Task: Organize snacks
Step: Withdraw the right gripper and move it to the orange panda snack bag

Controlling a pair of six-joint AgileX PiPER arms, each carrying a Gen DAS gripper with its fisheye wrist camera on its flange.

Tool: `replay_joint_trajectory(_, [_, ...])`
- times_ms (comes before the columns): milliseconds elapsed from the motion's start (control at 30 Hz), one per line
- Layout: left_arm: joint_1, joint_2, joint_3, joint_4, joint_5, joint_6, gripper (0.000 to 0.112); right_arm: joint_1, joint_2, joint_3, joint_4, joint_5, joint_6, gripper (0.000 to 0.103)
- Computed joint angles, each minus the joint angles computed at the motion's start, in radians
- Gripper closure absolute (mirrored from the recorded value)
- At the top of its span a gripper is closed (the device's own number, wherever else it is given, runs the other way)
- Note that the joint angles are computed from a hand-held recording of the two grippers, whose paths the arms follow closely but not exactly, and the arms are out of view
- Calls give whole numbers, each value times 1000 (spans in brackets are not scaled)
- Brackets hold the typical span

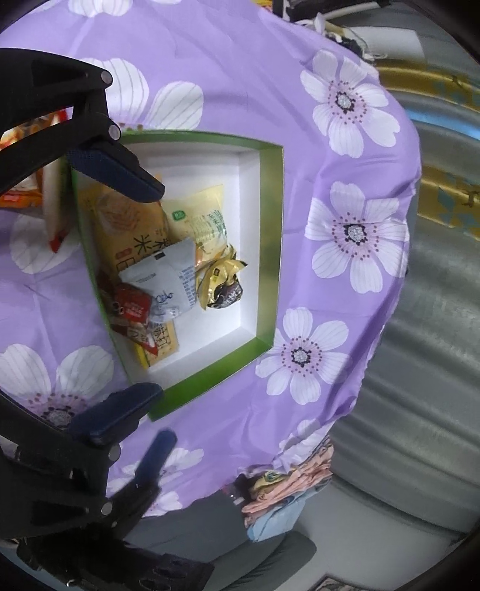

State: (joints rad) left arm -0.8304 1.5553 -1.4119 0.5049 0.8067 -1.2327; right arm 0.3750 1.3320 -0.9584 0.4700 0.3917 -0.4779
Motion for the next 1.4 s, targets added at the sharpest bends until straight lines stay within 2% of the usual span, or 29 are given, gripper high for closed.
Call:
replay_joint_trajectory(133, [-34,-12,-7,1,63,-9,14,16,-73,37,-139,-2,142,7])
replay_joint_trajectory(267, [-86,-46,19,36,110,-65,10,8,-135,66,-171,31,194,3])
replay_joint_trajectory(433, [-153,-93,48,75,159,-130,10,20,-213,102,-232,59,265,2])
replay_joint_trajectory(767, [-297,-123,13,160,287,-209,10,79,-350,145,-369,106,424,1])
replay_joint_trajectory(1133, [-405,-147,9,208,369,-280,10,197,-441,155,-558,167,623,1])
replay_joint_trajectory(1267, [-432,-155,7,219,385,-291,10,276,-472,161,-679,198,754,1])
replay_joint_trajectory(1400, [-459,-162,10,235,401,-310,10,318,-491,161,-735,219,813,1])
